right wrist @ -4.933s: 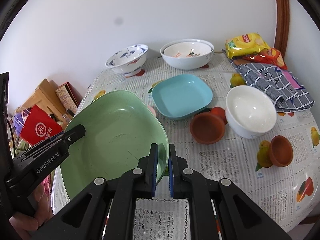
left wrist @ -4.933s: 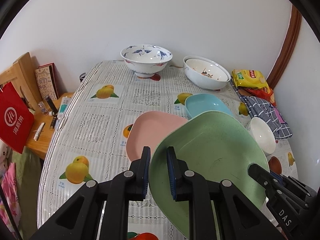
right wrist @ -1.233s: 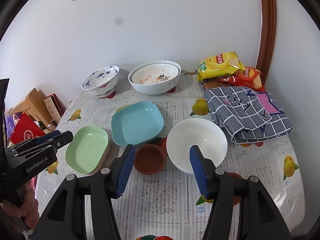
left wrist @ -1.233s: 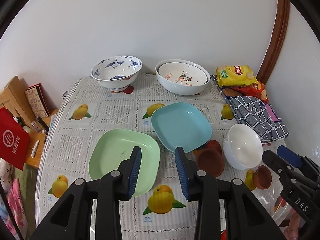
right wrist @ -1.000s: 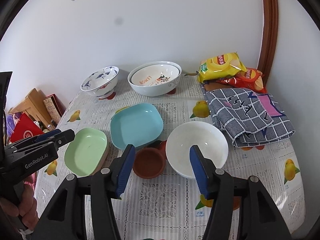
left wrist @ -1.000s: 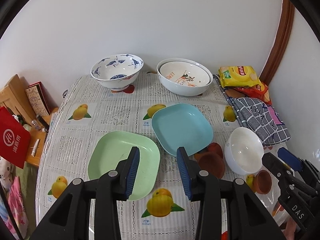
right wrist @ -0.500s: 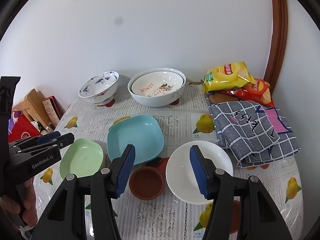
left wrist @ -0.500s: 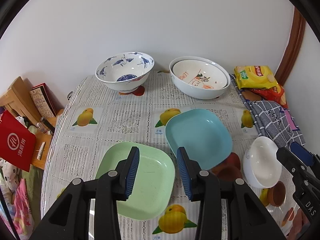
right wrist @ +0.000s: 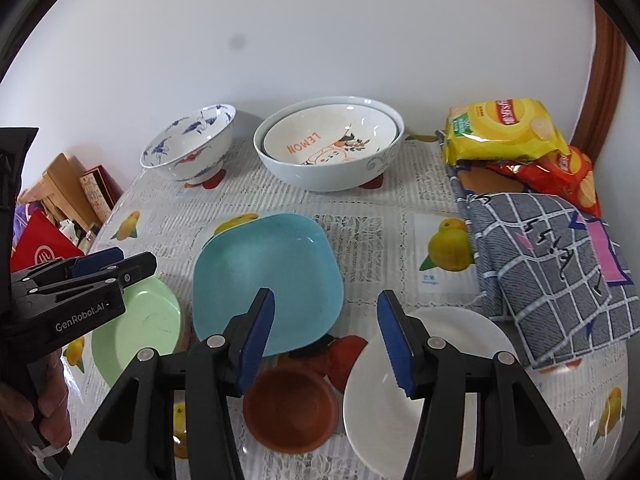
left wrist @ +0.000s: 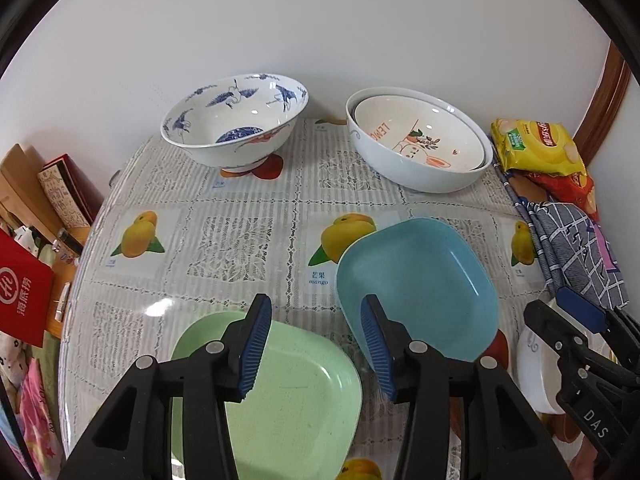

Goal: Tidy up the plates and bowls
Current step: 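Move both grippers to the blue square plate rim and close on it, then lift the blue plate with both grippers off the table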

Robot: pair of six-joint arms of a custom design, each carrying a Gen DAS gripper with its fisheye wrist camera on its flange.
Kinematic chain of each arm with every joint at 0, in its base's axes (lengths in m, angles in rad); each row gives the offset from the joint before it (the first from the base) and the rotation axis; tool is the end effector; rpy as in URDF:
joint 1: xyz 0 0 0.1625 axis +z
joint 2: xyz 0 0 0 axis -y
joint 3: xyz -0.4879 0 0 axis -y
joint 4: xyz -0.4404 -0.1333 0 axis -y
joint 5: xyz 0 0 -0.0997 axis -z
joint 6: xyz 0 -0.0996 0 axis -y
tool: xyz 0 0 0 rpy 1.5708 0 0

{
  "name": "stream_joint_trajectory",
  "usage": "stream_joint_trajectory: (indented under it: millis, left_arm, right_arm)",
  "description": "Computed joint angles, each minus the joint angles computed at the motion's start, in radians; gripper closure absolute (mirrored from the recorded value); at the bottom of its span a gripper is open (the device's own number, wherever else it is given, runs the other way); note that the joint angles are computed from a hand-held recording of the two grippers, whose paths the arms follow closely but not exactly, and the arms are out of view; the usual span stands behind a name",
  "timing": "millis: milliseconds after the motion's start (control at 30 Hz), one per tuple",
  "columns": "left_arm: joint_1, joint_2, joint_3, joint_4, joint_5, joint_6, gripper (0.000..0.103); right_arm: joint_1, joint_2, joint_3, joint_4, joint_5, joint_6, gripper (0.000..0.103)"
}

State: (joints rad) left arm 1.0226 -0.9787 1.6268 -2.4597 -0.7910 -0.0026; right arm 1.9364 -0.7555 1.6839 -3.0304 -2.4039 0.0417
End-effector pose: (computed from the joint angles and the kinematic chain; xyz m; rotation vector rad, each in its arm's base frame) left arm -0.2106 -0.7351 0.2565 0.5313 2.3417 -0.5472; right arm 0.3198 -0.6688 0.1372 0.0978 -2.3183 0.8199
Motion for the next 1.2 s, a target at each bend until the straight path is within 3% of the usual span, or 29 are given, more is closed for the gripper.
stream_joint_trajectory:
  millis: [700, 867, 1000, 1200]
  left_arm:
    - [0.065, 0.141, -0.15, 0.107, -0.068, -0.036, 0.059]
    - [0.067, 0.153, -0.155, 0.122, -0.067, -0.034, 0.059]
    - [0.071, 0.163, -0.158, 0.122, -0.063, -0.037, 0.059]
    - [0.067, 0.165, -0.142, 0.076, -0.066, 0.007, 0.079]
  right_arm:
    - [-0.06, 0.112, -0.158, 0.17, -0.037, -0.022, 0.065]
    - [-0.071, 0.116, -0.169, 0.221, -0.031, 0.017, 0.077]
    - [-0.074, 0.12, -0.173, 0.244, -0.042, 0.037, 0.081]
    - [-0.076, 0.135, -0.189, 0.262, -0.065, 0.048, 0.089]
